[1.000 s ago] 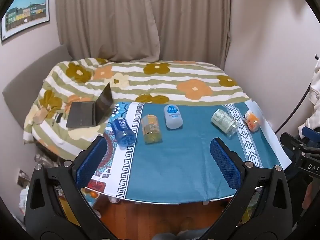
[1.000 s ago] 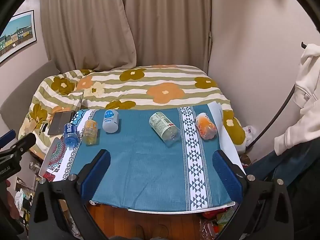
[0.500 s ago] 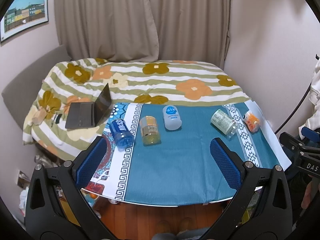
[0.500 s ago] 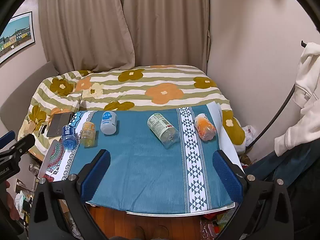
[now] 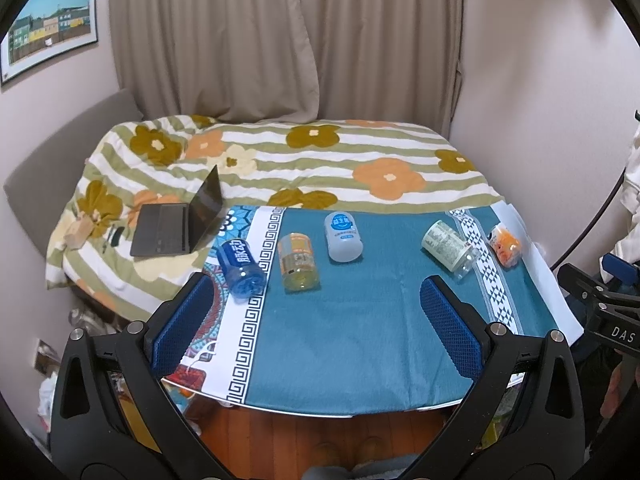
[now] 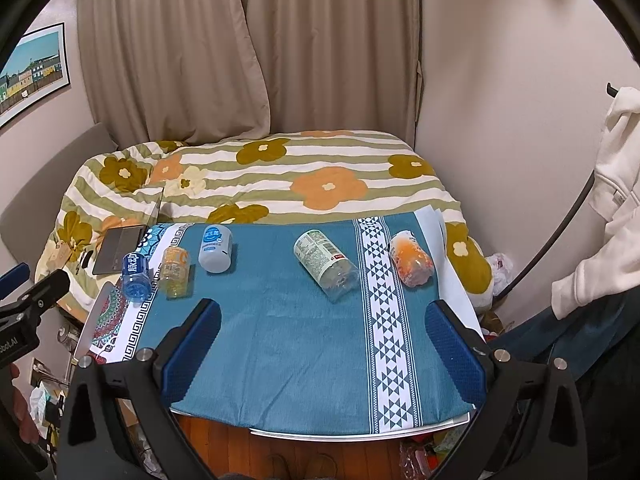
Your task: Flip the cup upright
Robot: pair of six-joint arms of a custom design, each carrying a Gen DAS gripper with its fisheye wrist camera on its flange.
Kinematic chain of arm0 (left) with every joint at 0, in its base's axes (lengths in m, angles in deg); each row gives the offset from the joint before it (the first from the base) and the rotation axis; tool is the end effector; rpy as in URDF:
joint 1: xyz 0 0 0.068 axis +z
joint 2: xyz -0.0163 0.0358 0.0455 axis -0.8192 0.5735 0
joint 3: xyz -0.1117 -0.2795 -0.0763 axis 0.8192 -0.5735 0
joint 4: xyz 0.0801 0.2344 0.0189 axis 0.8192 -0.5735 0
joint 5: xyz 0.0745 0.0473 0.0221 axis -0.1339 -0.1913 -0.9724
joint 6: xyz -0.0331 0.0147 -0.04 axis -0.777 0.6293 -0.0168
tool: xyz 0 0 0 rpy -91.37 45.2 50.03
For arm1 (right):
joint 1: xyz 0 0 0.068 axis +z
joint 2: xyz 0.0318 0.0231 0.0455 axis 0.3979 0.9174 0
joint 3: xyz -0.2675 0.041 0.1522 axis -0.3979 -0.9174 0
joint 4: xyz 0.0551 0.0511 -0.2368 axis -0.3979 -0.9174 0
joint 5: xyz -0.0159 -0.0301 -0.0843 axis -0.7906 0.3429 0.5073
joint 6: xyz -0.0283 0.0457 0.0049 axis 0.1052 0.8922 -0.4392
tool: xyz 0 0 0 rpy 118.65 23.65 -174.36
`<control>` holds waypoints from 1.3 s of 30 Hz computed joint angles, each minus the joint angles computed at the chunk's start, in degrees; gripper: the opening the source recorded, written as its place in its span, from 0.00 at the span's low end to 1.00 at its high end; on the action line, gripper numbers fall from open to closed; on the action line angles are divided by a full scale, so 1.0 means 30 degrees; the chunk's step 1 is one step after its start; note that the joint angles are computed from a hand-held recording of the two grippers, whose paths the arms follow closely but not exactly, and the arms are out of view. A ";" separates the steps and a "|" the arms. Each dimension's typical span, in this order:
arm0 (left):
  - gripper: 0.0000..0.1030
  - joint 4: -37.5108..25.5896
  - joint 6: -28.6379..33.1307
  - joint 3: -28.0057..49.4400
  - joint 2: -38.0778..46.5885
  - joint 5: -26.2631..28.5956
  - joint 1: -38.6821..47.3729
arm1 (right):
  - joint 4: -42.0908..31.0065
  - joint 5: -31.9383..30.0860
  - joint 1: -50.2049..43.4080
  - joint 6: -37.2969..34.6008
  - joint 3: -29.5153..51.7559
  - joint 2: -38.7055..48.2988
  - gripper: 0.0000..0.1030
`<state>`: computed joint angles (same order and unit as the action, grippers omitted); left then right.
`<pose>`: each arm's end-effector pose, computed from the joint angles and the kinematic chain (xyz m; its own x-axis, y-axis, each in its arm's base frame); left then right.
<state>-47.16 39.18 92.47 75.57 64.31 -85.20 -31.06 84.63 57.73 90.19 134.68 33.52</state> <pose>0.1558 -0.0755 0.3914 -0.6428 0.0223 -0.7657 0.0297 0.9996 0.0042 0.1574 0.0887 0.3786 -0.6943 0.0621 -0.7170 0.0632 0.9977 0.0252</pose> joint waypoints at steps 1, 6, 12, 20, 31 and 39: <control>1.00 0.0057 0.0034 -0.0011 0.0051 0.0020 0.0018 | 0.0000 0.0000 0.0000 0.0000 0.0000 0.0000 0.99; 1.00 0.0157 -0.0143 -0.0084 0.0152 -0.0002 -0.0032 | 0.0128 -0.0306 -0.0313 -0.0079 0.0033 0.0041 0.99; 1.00 0.0349 -0.0214 -0.0287 0.0112 0.0281 0.0202 | 0.0218 -0.0373 -0.0399 -0.0175 -0.0080 -0.0041 0.99; 1.00 0.0342 -0.0302 -0.0375 0.0106 0.0272 0.0231 | 0.0219 -0.0308 -0.0386 -0.0126 -0.0087 -0.0012 0.99; 1.00 0.0320 -0.0329 -0.0379 0.0115 0.0289 0.0241 | 0.0700 -0.0748 -0.0858 -0.0564 -0.0429 -0.0042 0.99; 1.00 0.0294 -0.0315 -0.0261 0.0217 0.0333 0.0259 | 0.0693 -0.0544 -0.0662 -0.0475 -0.0423 0.0033 0.99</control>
